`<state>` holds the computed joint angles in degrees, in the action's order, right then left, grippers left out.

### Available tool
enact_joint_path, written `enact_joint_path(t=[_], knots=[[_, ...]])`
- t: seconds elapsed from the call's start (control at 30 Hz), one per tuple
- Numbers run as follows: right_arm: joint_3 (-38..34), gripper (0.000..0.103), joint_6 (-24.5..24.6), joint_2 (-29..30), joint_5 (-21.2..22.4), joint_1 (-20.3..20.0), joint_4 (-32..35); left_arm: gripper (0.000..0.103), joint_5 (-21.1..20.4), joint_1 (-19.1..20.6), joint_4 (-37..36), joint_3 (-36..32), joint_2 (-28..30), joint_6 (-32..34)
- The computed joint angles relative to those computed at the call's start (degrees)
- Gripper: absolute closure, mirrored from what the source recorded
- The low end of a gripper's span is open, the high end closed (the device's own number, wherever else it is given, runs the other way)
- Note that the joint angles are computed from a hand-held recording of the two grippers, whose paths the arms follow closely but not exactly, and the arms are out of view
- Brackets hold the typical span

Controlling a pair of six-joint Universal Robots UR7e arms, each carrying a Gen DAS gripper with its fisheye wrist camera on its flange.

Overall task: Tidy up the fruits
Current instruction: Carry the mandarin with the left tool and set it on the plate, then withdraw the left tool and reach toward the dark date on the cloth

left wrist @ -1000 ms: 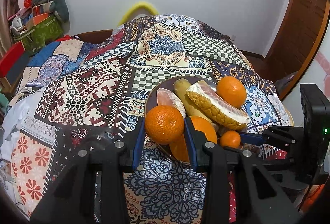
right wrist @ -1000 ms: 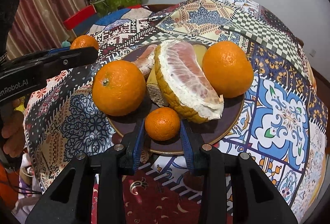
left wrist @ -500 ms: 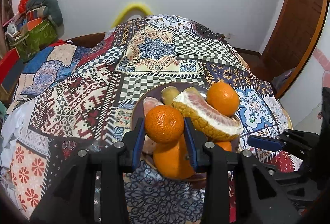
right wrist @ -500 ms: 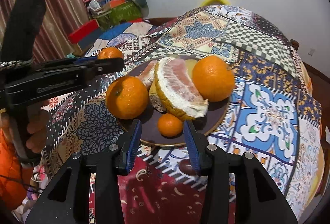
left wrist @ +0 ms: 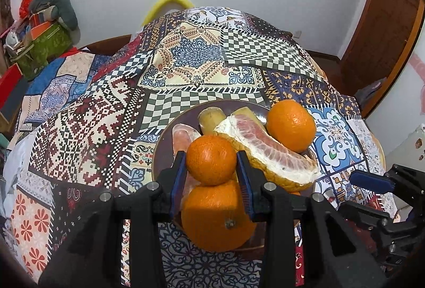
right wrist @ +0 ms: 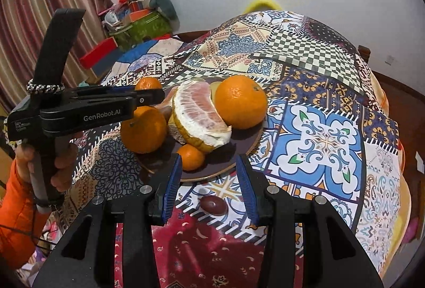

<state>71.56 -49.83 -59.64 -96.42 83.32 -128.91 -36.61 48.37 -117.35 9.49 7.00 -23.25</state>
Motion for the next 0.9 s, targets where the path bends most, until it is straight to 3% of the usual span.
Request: enact_joint_path(t=[0.1,0.27,0.6,0.73,0.9], knots=[[0.2,0.064,0.1,-0.2,-0.1,-0.1,-0.1,0.061,-1.6,0.0,-0.1,0.0,-0.1,0.8],[1.3,0.064,-0.1,-1.0,-0.1,-0.1,-0.9,0.060,-0.2,-0.8,-2.7,4.0,-1.7,2.0],[3.3,0.064,-0.6,-2.9,0.4,0.1,-2.8,0.060,2.5,-2.9,-14.9,24.5,-12.8,0.8],[4.0,0.064,-0.2,-3.5,0.3,0.0,-3.0,0.060,4.0,-3.9,-16.9,30.8,-16.1,-0.5],[5.3,0.064,-0.4,-4.5,-0.4,-0.2,-3.3,0.060,2.7,-4.6,-17.7,36.1,-18.4,-3.2]])
